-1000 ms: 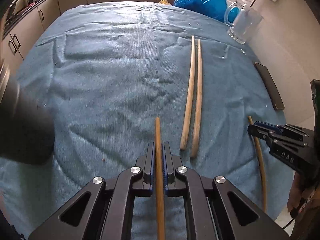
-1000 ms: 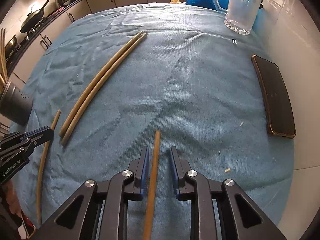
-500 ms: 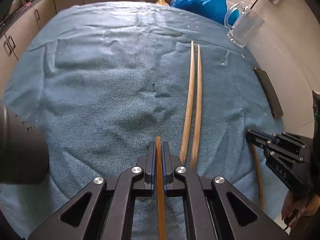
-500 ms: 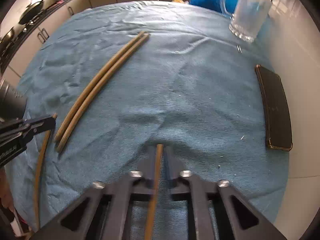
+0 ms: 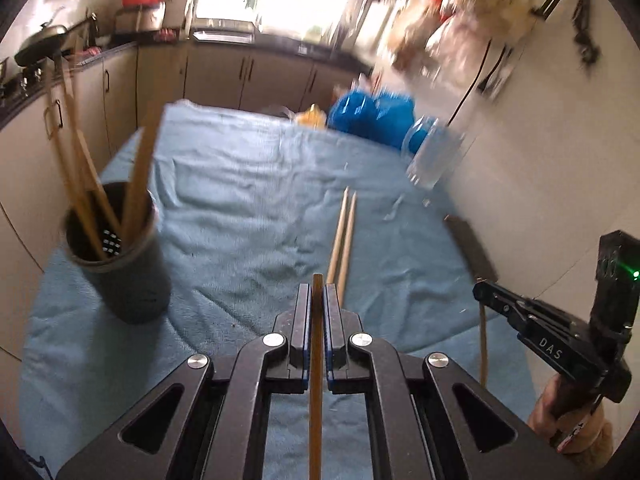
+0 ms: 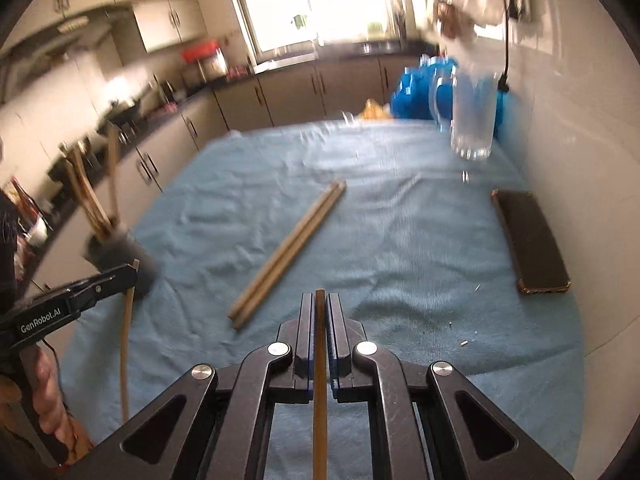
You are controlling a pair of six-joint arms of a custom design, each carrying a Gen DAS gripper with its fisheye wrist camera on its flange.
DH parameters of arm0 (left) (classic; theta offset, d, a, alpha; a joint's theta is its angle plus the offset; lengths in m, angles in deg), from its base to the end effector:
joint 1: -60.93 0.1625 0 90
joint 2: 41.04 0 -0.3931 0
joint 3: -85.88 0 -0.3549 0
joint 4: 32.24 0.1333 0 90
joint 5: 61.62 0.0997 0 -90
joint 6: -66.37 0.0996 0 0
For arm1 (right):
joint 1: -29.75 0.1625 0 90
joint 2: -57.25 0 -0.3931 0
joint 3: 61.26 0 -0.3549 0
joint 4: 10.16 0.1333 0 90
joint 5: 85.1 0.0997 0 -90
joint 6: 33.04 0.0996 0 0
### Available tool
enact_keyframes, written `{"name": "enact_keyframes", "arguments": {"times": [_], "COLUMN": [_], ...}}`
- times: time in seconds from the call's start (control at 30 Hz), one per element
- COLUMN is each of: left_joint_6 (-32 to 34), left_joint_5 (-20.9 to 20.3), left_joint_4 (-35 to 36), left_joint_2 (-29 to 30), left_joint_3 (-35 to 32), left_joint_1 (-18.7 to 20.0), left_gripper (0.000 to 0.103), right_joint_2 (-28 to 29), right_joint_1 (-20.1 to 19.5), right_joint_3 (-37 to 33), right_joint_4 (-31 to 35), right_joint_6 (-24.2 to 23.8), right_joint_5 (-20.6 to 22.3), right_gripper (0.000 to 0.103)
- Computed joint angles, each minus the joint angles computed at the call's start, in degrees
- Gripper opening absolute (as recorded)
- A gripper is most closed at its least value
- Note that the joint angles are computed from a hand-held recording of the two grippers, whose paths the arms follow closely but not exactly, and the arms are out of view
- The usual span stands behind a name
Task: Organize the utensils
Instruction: 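Lift both held chopsticks and carry them toward the black cup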
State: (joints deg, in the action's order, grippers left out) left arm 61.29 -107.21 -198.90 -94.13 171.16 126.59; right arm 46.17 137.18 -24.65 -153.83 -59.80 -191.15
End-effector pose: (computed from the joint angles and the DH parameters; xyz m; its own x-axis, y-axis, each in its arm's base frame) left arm -0.0860 -0.6826 0.3068 -0.8756 -0.2092 -0.4354 0.2174 0.6342 -0.7420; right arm 0.3522 -0.7689 0.0477 -0.7346 -0.5248 0.4300 -0.6663 0.6776 -0.3113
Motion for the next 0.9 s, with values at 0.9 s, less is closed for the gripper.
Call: {"name": "enact_keyframes", "arguments": {"times": [0.9], "left_joint_6": [13.6], "left_joint_5": [6.7], "left_joint_4": [-28.4], "left_joint_2": [-9.4], "left_joint_3": [17.0], "left_joint_1": [-10.5], "left_gripper": [0.004], "right_joint_2": [-13.8], "right_joint_1": [4.4], "right_joint_3": [27.1], "right_joint_4": [-26.9], "right_joint_6": [-3.8], "right_joint_5": [11.9], "right_gripper": [0.005]}}
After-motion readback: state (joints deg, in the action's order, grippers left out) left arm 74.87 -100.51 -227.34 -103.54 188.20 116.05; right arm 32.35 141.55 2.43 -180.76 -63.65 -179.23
